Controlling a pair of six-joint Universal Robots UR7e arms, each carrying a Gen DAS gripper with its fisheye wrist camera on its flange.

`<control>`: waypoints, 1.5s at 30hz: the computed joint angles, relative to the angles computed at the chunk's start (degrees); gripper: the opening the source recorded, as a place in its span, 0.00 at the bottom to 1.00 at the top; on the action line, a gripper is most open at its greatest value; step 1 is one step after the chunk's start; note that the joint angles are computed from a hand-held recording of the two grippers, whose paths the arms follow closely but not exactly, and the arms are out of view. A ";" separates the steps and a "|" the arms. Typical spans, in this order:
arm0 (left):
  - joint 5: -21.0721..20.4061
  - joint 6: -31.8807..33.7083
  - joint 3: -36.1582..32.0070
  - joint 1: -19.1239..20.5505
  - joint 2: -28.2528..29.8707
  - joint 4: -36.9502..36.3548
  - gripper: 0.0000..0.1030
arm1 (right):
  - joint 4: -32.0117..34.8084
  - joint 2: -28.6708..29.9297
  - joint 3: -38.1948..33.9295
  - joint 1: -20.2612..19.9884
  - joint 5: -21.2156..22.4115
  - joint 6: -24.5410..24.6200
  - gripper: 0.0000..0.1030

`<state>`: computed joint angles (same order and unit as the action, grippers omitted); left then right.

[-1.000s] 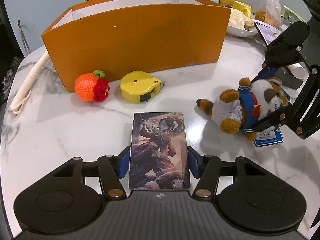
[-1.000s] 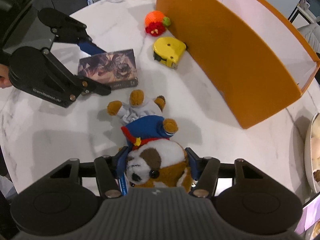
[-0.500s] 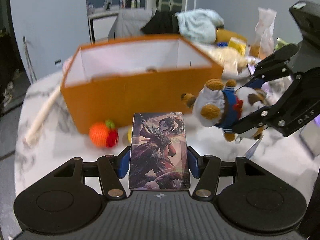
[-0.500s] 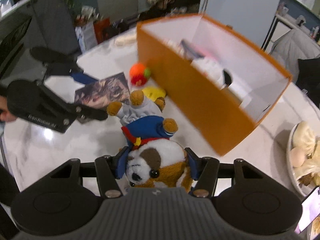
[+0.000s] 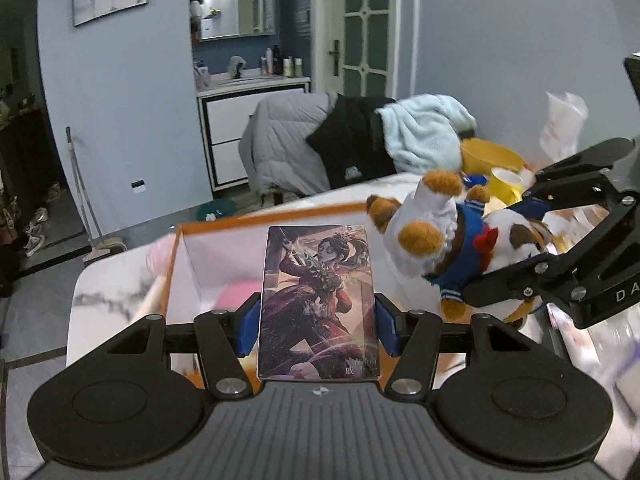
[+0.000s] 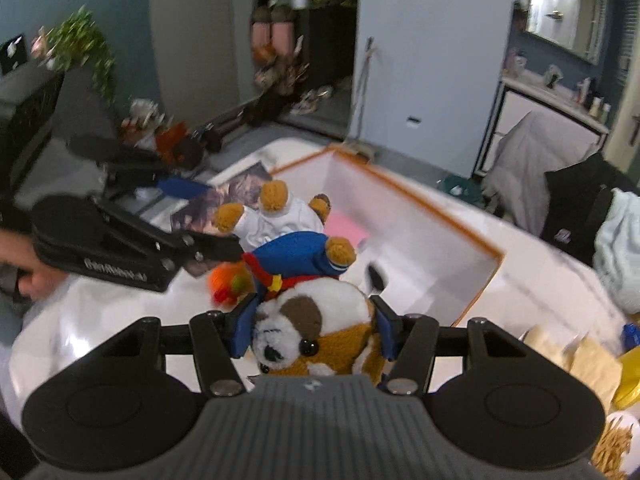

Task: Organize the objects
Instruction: 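Carry the tarot deck over the orange box with the left tool while the right tool carries the raccoon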

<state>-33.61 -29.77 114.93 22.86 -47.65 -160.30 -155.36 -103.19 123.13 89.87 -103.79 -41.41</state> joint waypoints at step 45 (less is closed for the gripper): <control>5.80 -0.90 -16.17 11.44 12.80 11.16 0.71 | -29.56 25.27 -7.94 -7.51 -6.66 0.04 0.68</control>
<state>-27.81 -30.66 98.76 34.30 -34.85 -149.14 -184.92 -77.92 115.19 82.35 -110.45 -41.37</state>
